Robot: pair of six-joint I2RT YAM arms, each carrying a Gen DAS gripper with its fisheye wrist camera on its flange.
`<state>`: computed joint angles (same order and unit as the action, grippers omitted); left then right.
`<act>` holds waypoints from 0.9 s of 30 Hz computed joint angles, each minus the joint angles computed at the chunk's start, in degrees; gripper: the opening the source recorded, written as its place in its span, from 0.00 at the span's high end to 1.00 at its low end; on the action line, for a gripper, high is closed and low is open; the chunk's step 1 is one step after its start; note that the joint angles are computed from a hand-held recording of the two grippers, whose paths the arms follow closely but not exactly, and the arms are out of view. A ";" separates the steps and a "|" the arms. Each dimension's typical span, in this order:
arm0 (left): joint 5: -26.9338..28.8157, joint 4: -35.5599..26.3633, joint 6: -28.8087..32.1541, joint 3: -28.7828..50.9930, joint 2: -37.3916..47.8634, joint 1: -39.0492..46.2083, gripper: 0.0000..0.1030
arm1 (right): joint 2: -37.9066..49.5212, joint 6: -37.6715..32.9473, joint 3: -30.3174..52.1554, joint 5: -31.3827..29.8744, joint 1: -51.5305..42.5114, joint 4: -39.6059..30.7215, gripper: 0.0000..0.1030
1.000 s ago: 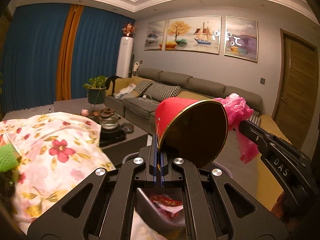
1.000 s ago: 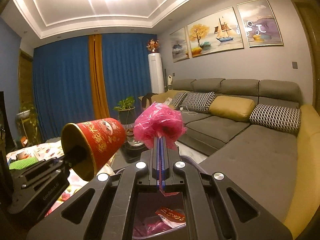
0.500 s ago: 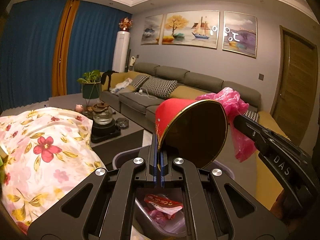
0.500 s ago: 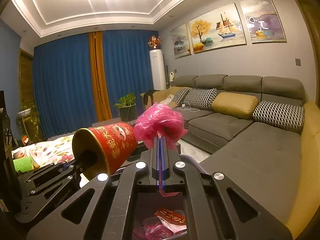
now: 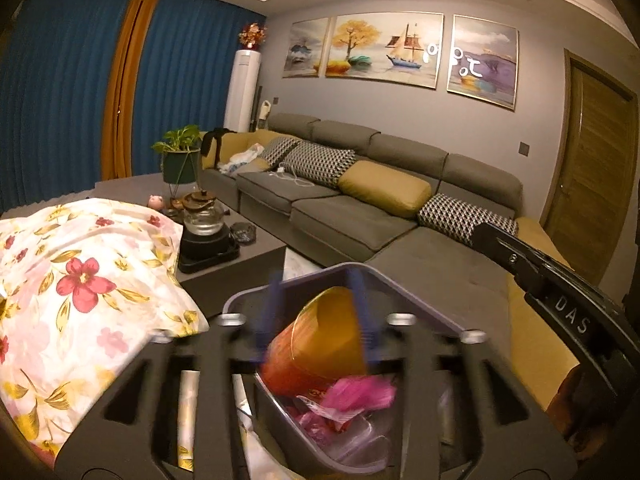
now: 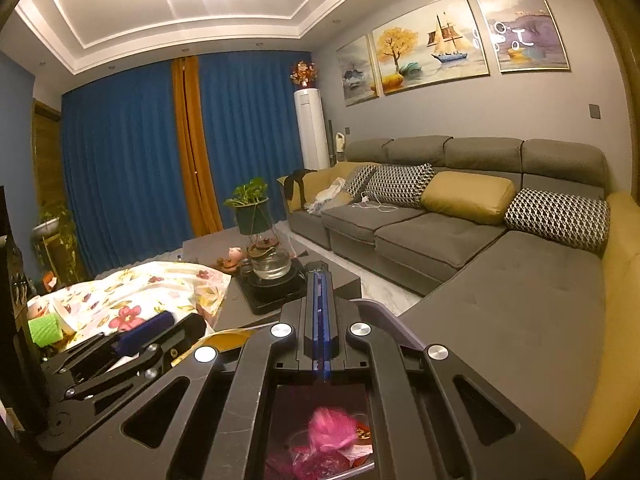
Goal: Collect trash
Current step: 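Open both tools to drop the cup and bag into the bin, then move both open tools back toward the remaining trash on the bed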
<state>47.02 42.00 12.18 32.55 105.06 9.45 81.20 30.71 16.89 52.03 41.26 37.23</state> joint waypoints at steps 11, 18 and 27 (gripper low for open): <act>0.49 -0.42 -1.30 -1.71 -2.62 6.98 0.17 | -1.91 4.96 0.75 7.98 6.67 -5.67 0.43; 2.90 -0.81 1.29 -5.24 -7.29 14.26 0.12 | -0.08 11.55 3.84 13.70 13.50 -13.57 0.35; 6.12 -8.77 6.57 -5.90 -11.90 22.22 0.10 | 1.57 21.90 10.37 18.61 20.29 -28.52 0.33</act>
